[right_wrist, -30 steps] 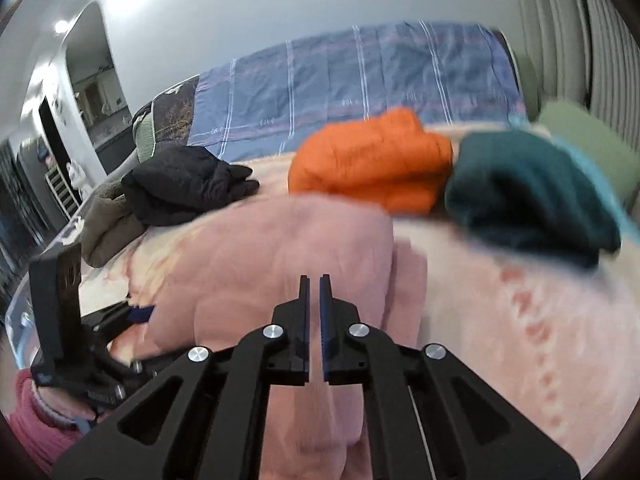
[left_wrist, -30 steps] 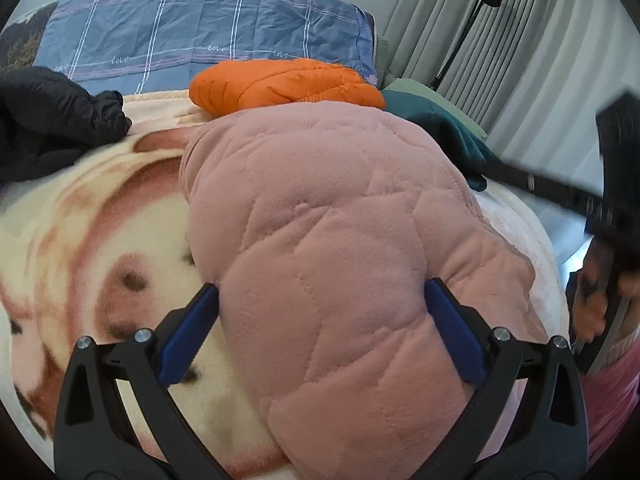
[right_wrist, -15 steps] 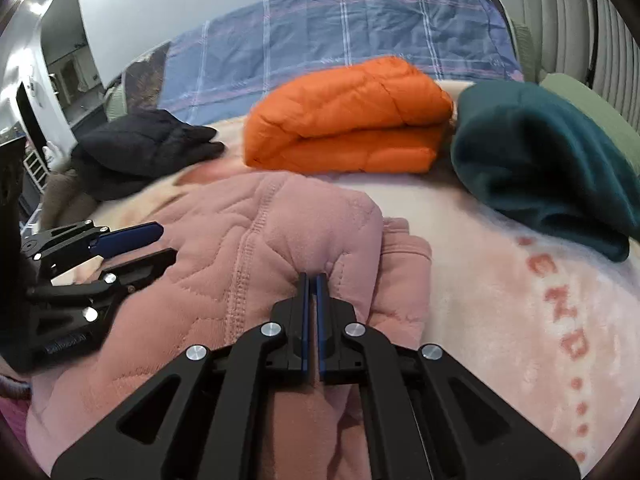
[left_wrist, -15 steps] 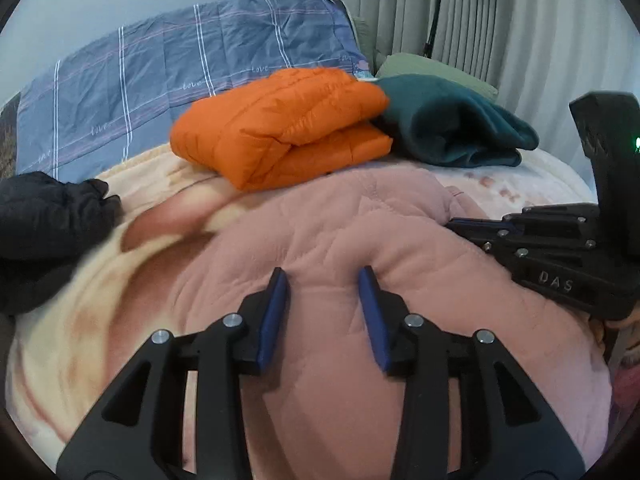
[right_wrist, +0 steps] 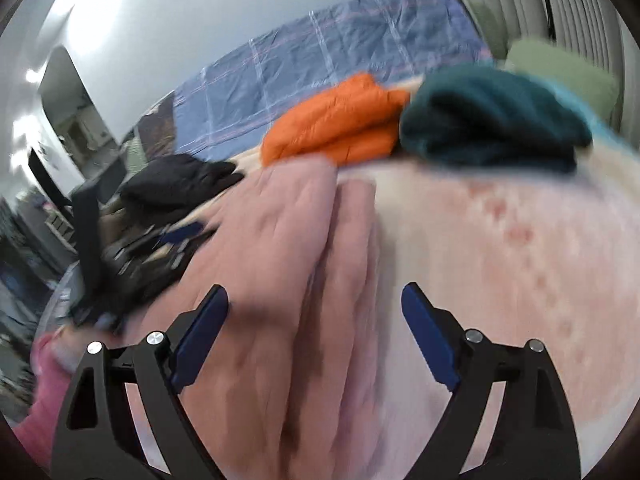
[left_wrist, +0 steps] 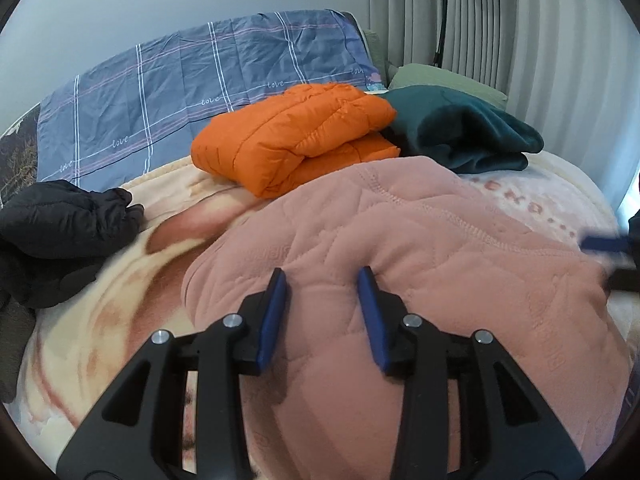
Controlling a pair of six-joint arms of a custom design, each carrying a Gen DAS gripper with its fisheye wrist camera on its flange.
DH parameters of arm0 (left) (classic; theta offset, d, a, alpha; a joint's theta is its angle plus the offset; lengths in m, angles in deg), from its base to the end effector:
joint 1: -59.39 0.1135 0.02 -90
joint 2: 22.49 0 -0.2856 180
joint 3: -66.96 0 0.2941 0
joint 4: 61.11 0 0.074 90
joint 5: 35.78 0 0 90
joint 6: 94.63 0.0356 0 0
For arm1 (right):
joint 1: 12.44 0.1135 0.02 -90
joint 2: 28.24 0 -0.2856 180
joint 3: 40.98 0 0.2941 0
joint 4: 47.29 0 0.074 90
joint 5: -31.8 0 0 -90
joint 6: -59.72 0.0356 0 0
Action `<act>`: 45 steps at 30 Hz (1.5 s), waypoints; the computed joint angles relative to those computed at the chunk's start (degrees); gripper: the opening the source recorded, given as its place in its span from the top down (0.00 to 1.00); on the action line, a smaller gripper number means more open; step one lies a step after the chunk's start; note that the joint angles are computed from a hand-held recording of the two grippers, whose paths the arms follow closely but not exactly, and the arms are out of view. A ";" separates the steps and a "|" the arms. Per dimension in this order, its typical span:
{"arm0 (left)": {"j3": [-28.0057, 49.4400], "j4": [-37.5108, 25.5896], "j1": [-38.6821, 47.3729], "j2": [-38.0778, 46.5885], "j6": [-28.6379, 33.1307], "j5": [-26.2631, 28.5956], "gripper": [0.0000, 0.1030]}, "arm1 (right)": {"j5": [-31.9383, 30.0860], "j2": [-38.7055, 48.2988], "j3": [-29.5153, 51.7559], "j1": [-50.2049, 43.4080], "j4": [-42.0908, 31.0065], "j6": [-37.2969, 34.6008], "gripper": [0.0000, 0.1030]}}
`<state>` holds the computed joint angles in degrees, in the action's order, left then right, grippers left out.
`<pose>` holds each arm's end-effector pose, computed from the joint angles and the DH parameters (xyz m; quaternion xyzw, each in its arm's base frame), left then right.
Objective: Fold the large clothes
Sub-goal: 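Grip the bundle ends with both tools and lift the pink jacket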
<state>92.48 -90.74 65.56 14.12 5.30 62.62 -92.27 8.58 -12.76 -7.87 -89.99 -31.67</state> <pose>0.1618 0.0123 0.1560 0.0603 0.9050 -0.0077 0.4210 0.1448 0.0316 0.1599 -0.1438 0.8959 0.2851 0.3090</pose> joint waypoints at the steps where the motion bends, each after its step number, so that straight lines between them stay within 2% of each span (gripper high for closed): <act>1: 0.08 -0.13 -0.23 -0.03 -0.10 -0.28 0.63 | -2.52 2.40 -0.78 -1.71 -1.58 -1.66 0.10; 2: 0.15 -0.34 -0.57 -0.21 -0.22 -0.77 0.63 | -3.62 4.55 -1.40 -2.24 -1.51 -1.88 0.08; 5: -0.40 -0.65 -1.52 -1.72 -0.37 -1.98 0.63 | -8.90 16.78 -3.55 -5.50 5.27 -0.49 0.01; 7: -0.87 -0.71 -2.26 -2.80 -0.61 -2.96 0.63 | -13.05 25.59 -3.18 -7.92 10.29 -0.73 0.01; 10: -0.65 -0.53 -1.86 -2.31 -0.74 -2.57 0.63 | -13.45 26.01 -2.48 -6.45 11.12 1.53 0.01; 13: -0.19 0.26 -1.01 -0.63 -1.13 -1.24 0.63 | -16.15 29.96 -1.28 -3.59 14.99 5.64 0.01; 15: -0.20 0.57 -0.29 -0.29 -1.29 -0.55 0.63 | -14.55 30.35 -0.67 -1.49 17.06 7.37 0.02; 17: -0.50 0.58 1.10 -0.86 -1.19 1.07 0.62 | -12.59 28.45 -2.19 -0.42 19.41 7.53 0.22; 19: -1.12 0.54 4.43 -2.74 -0.94 5.44 0.60 | -12.05 23.83 -4.06 -1.12 18.22 6.44 0.35; 20: -1.38 -0.50 8.11 -4.76 -0.66 10.13 0.55 | -11.77 21.25 -5.09 -1.38 17.42 5.85 0.39; 22: -1.23 -3.43 13.77 -8.02 -1.20 14.55 0.25 | -10.51 17.45 -7.07 -0.78 17.51 5.77 0.39; 23: -0.74 -4.48 16.17 -7.93 -1.59 15.59 0.02 | -10.19 16.30 -7.67 -0.53 17.71 6.01 0.39; 25: 0.64 -6.21 24.55 -4.18 0.86 24.49 0.02 | -10.02 15.67 -8.19 -0.07 18.59 6.84 0.38; 26: 1.75 -7.21 29.08 0.45 3.06 29.64 0.02 | -9.44 15.47 -8.64 0.94 19.75 7.94 0.37; 27: 2.52 -7.63 31.42 4.46 4.48 32.15 0.02 | -8.99 14.87 -8.93 1.58 20.13 8.38 0.37; 30: 6.25 -10.45 37.74 21.34 9.58 42.46 0.02 | -9.63 12.47 -9.52 -0.64 17.25 5.01 0.36; 32: 9.88 -14.34 39.83 32.81 12.20 47.15 0.02 | -9.39 11.74 -9.78 -0.57 17.13 4.83 0.35; 34: 11.37 -16.40 40.33 36.92 13.97 48.49 0.02 | -9.07 11.57 -10.19 -0.04 17.87 5.28 0.34; 37: 10.84 -14.87 38.52 35.52 12.78 47.49 0.02 | -7.65 13.05 -10.31 2.01 20.87 7.39 0.32; 40: 11.01 -8.86 33.90 36.18 6.09 45.46 0.02 | -9.03 15.02 -9.43 0.35 20.25 6.07 0.30; 43: 11.96 -2.78 31.72 40.86 5.53 46.71 0.02 | -8.96 15.05 -9.43 0.71 20.75 6.65 0.31; 45: 12.42 -0.03 31.50 43.21 3.96 47.52 0.02 | -6.61 10.75 -9.86 2.78 19.48 8.13 0.37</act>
